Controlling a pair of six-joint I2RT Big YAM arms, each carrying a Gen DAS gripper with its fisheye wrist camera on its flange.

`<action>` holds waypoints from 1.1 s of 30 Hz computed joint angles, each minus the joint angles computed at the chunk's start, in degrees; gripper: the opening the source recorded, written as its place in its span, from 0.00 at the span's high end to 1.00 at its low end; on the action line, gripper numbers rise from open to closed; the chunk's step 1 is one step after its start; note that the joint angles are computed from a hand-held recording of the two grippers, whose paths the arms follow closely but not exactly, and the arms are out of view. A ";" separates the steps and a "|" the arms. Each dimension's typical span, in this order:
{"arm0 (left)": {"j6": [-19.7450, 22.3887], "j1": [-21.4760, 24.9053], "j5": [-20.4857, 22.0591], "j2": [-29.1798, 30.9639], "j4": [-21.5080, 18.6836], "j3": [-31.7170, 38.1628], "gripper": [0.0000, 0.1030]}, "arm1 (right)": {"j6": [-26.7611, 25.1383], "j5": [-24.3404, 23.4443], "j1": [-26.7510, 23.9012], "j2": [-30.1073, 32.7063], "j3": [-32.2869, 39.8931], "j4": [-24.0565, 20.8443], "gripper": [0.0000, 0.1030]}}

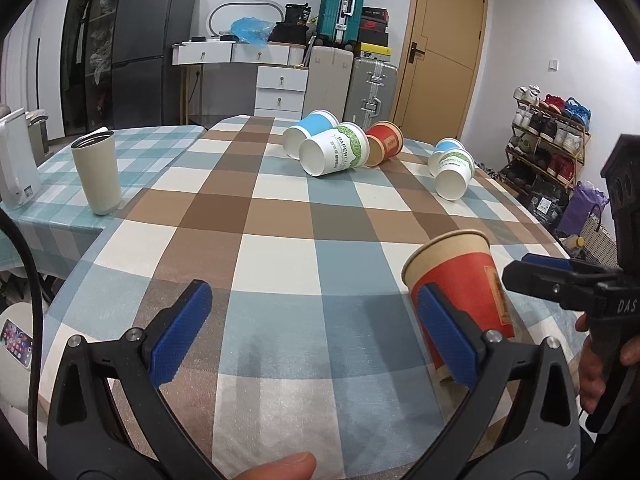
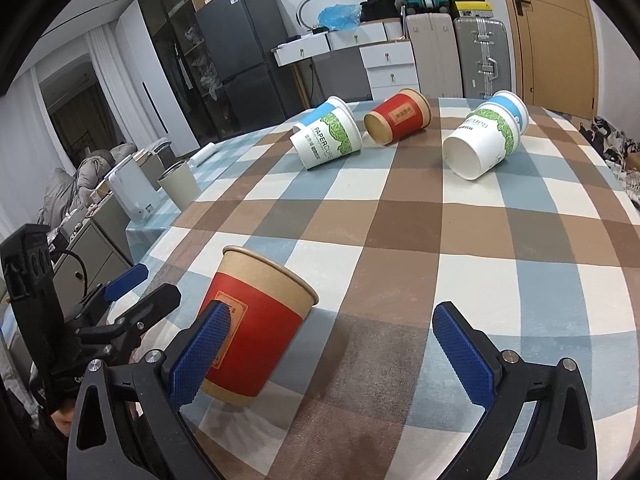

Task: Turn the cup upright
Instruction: 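Grasp the red cup with the right gripper while the left gripper releases it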

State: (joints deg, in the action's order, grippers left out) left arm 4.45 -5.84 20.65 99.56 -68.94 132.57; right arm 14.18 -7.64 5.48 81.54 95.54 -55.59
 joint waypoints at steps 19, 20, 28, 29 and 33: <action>2.47 0.01 1.20 -0.19 0.54 -1.19 0.01 | 6.12 -14.31 -0.86 7.96 10.79 -9.33 0.00; 2.39 0.05 1.36 -0.25 0.69 -1.28 0.01 | 6.13 -14.38 -0.68 8.63 11.74 -10.17 0.00; 2.50 0.06 1.45 -0.38 0.78 -1.59 0.01 | 5.03 -15.88 -0.14 13.41 18.16 -16.91 0.19; 2.47 0.06 1.37 -0.38 0.79 -1.55 0.01 | 4.90 -15.75 -0.10 13.91 18.86 -17.87 0.21; 2.53 0.04 1.34 -0.43 0.92 -1.67 0.01 | 4.45 -17.66 -0.28 13.87 18.62 -17.98 0.32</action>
